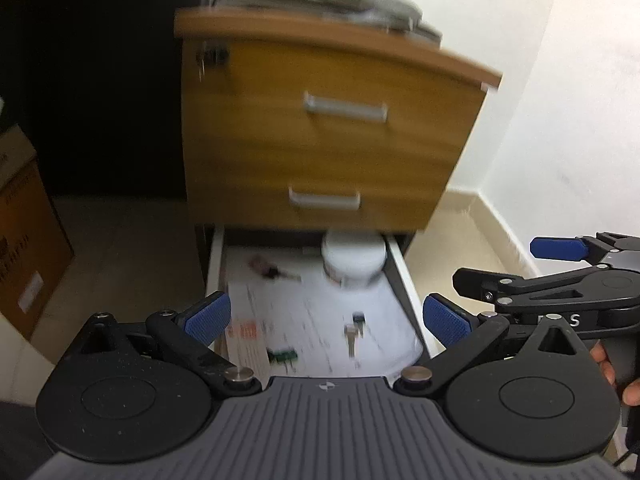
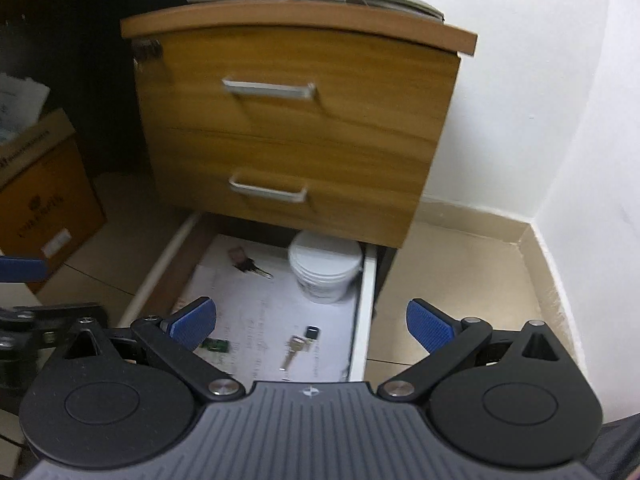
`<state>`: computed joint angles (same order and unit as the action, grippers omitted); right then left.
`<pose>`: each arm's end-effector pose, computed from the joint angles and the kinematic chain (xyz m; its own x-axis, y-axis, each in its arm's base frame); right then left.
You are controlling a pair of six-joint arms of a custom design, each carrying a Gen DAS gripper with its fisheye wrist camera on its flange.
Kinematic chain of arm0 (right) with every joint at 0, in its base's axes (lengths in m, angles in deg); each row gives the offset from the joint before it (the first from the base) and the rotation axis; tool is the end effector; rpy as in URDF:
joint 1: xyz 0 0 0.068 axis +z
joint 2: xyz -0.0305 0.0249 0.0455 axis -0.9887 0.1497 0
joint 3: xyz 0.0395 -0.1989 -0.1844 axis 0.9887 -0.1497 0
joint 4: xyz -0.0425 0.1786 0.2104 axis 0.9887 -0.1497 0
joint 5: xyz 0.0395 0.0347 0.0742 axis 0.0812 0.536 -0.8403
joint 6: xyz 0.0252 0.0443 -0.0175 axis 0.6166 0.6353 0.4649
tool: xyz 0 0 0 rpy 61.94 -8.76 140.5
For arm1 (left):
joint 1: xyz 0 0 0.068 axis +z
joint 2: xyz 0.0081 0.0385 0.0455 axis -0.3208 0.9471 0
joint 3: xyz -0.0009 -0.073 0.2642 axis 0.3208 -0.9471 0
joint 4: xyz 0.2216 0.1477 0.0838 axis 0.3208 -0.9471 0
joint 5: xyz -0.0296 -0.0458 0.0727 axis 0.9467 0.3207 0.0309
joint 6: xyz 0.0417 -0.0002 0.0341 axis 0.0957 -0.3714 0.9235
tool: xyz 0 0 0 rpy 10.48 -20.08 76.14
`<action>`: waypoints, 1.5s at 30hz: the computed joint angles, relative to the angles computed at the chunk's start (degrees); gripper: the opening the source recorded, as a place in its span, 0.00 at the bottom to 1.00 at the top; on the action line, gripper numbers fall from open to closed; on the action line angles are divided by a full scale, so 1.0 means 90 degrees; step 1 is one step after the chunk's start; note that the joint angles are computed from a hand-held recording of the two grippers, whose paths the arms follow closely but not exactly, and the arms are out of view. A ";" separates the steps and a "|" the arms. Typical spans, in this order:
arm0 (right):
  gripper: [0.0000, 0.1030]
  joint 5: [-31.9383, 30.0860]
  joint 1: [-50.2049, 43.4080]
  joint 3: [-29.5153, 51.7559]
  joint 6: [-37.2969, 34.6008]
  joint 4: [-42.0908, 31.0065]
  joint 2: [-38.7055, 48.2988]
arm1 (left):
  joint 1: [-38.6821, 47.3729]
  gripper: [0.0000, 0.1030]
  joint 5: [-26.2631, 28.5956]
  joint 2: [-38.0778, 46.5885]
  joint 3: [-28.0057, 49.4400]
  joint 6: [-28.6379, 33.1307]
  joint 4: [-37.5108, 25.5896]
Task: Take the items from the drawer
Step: 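Bring both tools to the open bottom drawer's front panel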
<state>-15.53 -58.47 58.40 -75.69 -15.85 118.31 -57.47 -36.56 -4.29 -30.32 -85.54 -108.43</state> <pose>0.2753 0.1061 0.2534 -0.6440 -0.1656 -0.7469 -0.1309 0.9857 -0.1057 0.2578 -0.1960 0.2640 -0.6823 -0.0093 -0.7310 0.1816 0.9664 -0.1818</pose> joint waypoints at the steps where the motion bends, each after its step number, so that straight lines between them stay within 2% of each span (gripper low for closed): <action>1: 1.00 0.0112 0.0008 -0.0088 0.0045 0.0118 0.0062 | 0.0023 1.00 0.0088 0.0001 -0.0127 -0.0061 0.0108; 5: 1.00 0.0282 -0.0028 -0.0415 0.0387 0.0481 0.0259 | -0.0042 1.00 -0.0045 0.0156 -0.0418 0.0102 0.0391; 8: 1.00 0.0125 -0.0117 -0.0411 0.0689 0.0317 0.0507 | -0.0042 1.00 0.0027 0.0346 -0.0521 0.0461 0.0483; 12: 1.00 0.0083 -0.0117 -0.0434 0.0752 -0.0040 0.0739 | 0.0089 1.00 0.0256 0.0710 -0.0450 0.0187 0.0192; 15: 1.00 0.0012 -0.0106 -0.0416 0.0683 -0.0195 0.0938 | 0.0130 1.00 0.0268 0.0924 -0.0388 0.0226 0.0064; 18: 1.00 -0.0248 -0.0162 -0.0265 0.0685 -0.0411 0.1207 | 0.0207 1.00 0.0384 0.1041 -0.0450 0.0165 0.0232; 22: 1.00 -0.0528 -0.0244 -0.0085 0.0710 -0.0637 0.1503 | 0.0265 1.00 0.0425 0.1427 -0.0242 0.0045 -0.0031; 27: 1.00 -0.0802 -0.0495 0.0297 0.1409 -0.1293 0.2049 | 0.0355 1.00 0.0513 0.1944 0.0075 -0.0177 -0.0390; 34: 1.00 -0.1264 -0.0581 0.0305 0.1873 -0.1274 0.2443 | 0.0353 1.00 0.0634 0.2472 0.0270 -0.0157 -0.0363; 38: 1.00 -0.1276 -0.0486 0.0291 0.1969 -0.1060 0.2657 | 0.0366 0.99 0.0702 0.2715 0.0340 -0.0168 -0.0355; 45: 1.00 -0.1022 -0.0371 0.0403 0.1970 -0.0690 0.2948 | 0.0449 0.87 0.0793 0.3040 0.0337 -0.0156 -0.0058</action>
